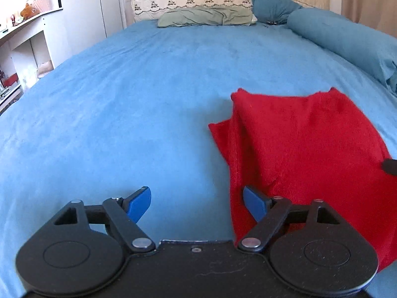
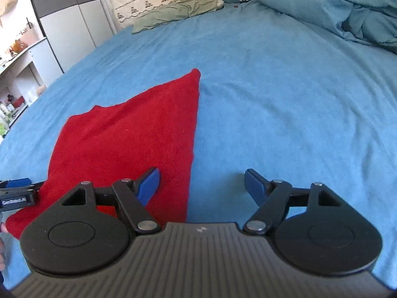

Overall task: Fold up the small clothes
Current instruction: 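Release the sweater and pull both grippers back from the bundle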

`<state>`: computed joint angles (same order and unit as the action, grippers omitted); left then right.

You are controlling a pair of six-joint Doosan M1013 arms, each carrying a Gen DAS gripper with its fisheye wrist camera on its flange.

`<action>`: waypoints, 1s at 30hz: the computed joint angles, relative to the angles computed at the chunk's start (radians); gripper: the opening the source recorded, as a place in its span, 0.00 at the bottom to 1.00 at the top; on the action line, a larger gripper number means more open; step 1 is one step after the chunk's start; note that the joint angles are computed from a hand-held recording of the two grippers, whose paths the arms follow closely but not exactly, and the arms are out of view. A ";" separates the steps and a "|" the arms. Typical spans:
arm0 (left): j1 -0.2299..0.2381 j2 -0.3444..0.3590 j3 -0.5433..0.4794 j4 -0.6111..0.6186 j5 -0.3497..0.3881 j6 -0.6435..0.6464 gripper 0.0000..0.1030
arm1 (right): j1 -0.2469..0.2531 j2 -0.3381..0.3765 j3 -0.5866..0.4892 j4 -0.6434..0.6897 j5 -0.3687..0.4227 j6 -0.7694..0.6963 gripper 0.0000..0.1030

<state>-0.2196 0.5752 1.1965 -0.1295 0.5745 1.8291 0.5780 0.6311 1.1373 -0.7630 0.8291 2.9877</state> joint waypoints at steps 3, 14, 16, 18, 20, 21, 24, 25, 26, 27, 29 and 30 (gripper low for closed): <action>0.002 -0.024 0.006 0.009 -0.015 -0.012 0.82 | 0.011 -0.015 -0.011 -0.021 0.005 -0.004 0.89; 0.056 -0.247 0.107 -0.246 -0.054 0.158 1.00 | 0.149 -0.113 -0.063 -0.167 0.173 -0.009 1.00; 0.062 -0.283 0.124 -0.294 -0.027 0.190 1.00 | 0.179 -0.113 -0.105 -0.163 0.255 -0.045 1.00; 0.061 -0.317 0.141 -0.251 -0.001 0.139 1.00 | 0.202 -0.110 -0.143 -0.154 0.325 -0.080 1.00; 0.056 -0.346 0.160 -0.191 0.022 0.079 1.00 | 0.222 -0.110 -0.169 -0.146 0.373 -0.110 1.00; 0.056 -0.357 0.170 -0.182 0.030 0.072 1.00 | 0.235 -0.111 -0.180 -0.142 0.401 -0.120 1.00; 0.060 -0.392 0.210 -0.176 0.051 0.064 1.00 | 0.261 -0.111 -0.204 -0.103 0.473 -0.150 1.00; 0.060 -0.405 0.224 -0.174 0.061 0.062 1.00 | 0.270 -0.109 -0.212 -0.086 0.502 -0.156 1.00; 0.062 -0.415 0.236 -0.177 0.076 0.065 1.00 | 0.277 -0.110 -0.211 -0.076 0.520 -0.156 1.00; 0.063 -0.430 0.253 -0.182 0.082 0.072 1.00 | 0.284 -0.108 -0.215 -0.065 0.544 -0.154 1.00; 0.063 -0.450 0.281 -0.193 0.087 0.091 1.00 | 0.295 -0.106 -0.212 -0.047 0.568 -0.152 1.00; 0.061 -0.456 0.292 -0.189 0.087 0.095 1.00 | 0.300 -0.106 -0.207 -0.033 0.573 -0.156 1.00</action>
<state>-0.1586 0.1187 1.4883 -0.3188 0.6611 1.9243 0.8779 0.5248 0.9303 -0.7963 1.4023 2.8320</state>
